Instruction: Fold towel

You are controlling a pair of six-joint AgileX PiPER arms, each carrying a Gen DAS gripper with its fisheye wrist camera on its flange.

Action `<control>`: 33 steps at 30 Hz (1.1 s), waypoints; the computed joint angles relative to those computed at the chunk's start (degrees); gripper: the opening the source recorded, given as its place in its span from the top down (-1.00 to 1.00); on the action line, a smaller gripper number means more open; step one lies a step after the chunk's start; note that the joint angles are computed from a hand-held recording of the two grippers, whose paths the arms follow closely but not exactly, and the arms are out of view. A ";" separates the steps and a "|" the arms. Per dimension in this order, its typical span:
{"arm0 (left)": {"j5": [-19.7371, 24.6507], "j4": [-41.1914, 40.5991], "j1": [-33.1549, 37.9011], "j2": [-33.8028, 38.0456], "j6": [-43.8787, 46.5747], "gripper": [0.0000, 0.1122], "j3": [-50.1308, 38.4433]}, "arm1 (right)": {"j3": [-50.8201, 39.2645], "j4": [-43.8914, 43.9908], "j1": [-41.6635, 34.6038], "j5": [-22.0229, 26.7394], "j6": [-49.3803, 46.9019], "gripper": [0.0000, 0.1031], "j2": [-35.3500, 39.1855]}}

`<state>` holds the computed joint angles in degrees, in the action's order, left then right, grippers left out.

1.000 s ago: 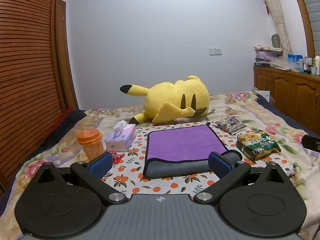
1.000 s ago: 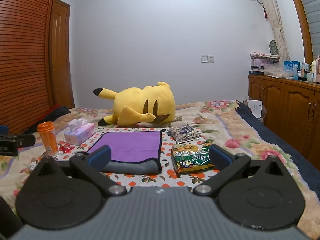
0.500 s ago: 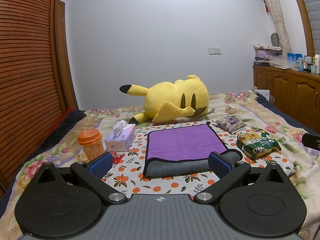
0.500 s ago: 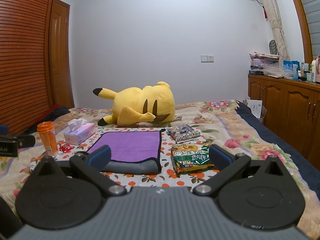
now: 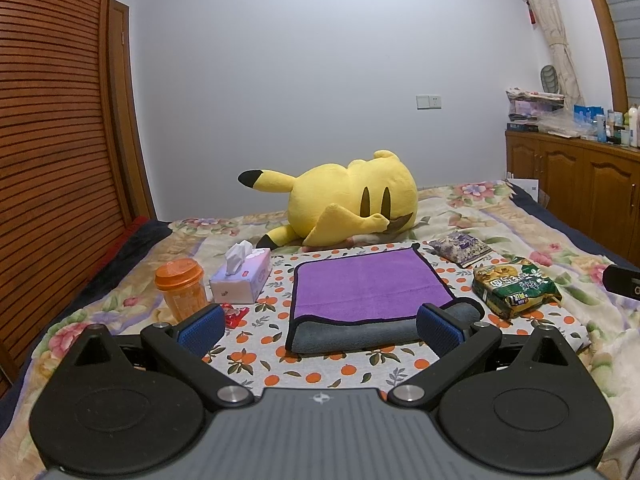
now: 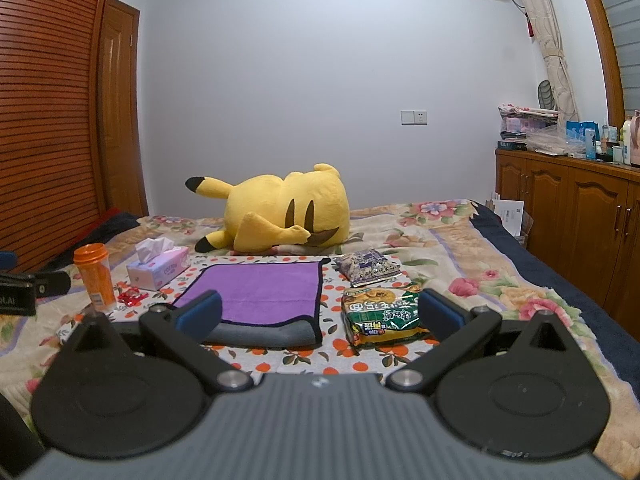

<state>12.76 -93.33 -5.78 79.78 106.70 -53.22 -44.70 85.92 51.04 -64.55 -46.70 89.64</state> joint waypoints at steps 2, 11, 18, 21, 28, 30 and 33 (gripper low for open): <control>-0.22 -3.72 -0.31 0.25 3.74 -0.84 0.47 | 0.02 -0.01 -0.01 0.01 0.03 -1.00 -0.02; -0.19 -3.92 -0.30 0.26 3.97 -0.84 0.49 | 0.21 -0.10 -0.05 -0.01 0.21 -1.00 -0.04; -0.19 -4.11 -0.31 0.28 4.18 -0.84 0.53 | 0.50 -0.24 -0.14 0.09 0.33 -1.00 -0.21; -0.23 -4.19 -0.33 0.24 4.30 -0.84 0.53 | 0.62 -0.28 -0.21 0.10 0.37 -1.00 -0.27; -0.32 -4.94 -0.47 0.18 4.91 -0.84 0.71 | 0.91 -0.44 -0.33 0.21 0.53 -1.00 -0.44; -0.36 -5.04 -0.46 0.23 5.04 -0.84 0.68 | 0.93 -0.48 -0.35 0.21 0.58 -1.00 -0.38; -0.30 -4.52 -0.45 0.22 4.45 -0.84 0.67 | 0.98 -0.53 -0.36 0.22 0.71 -1.00 -0.31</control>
